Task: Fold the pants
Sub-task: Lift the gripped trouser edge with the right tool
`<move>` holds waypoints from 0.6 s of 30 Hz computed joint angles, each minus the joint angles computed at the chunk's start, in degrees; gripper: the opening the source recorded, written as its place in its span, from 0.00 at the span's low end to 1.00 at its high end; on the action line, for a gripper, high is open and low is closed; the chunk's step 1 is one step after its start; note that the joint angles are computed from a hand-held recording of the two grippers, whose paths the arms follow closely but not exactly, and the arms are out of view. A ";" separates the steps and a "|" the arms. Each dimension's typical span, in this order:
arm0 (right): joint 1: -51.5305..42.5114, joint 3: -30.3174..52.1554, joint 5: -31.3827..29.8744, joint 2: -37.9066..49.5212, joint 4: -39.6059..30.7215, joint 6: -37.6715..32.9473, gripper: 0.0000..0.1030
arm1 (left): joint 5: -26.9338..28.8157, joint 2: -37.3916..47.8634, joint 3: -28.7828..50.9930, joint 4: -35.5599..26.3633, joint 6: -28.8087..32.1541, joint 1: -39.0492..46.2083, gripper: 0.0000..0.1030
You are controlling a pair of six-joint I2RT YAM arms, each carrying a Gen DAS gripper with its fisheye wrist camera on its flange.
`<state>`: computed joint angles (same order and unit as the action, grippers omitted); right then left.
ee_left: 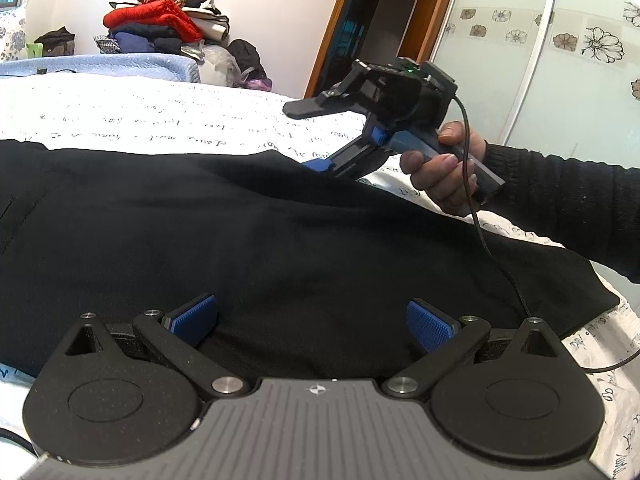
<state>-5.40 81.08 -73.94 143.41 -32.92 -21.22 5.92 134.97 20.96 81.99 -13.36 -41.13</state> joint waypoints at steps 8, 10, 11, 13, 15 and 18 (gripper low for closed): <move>0.90 1.26 4.15 0.15 0.66 1.08 0.63 | -0.66 -1.11 -0.12 -0.93 -0.65 -0.75 0.99; 0.36 0.84 3.04 0.40 1.54 2.32 0.64 | -0.49 -1.25 -0.19 -1.04 -0.59 -0.54 0.99; 0.34 0.96 2.47 0.62 1.86 3.38 0.65 | -0.92 -1.57 -0.02 -1.76 -0.45 -0.78 0.99; 0.53 2.19 -0.44 2.01 1.96 5.47 0.68 | -2.45 -2.30 0.35 -3.50 0.15 -1.74 0.99; 1.14 2.85 -3.40 2.84 6.68 12.18 0.68 | -3.97 -2.81 0.75 -5.01 0.44 -2.87 0.99; 2.27 5.79 -2.31 3.39 10.85 21.18 0.69 | -4.47 -3.47 0.92 -6.41 0.64 -3.30 0.99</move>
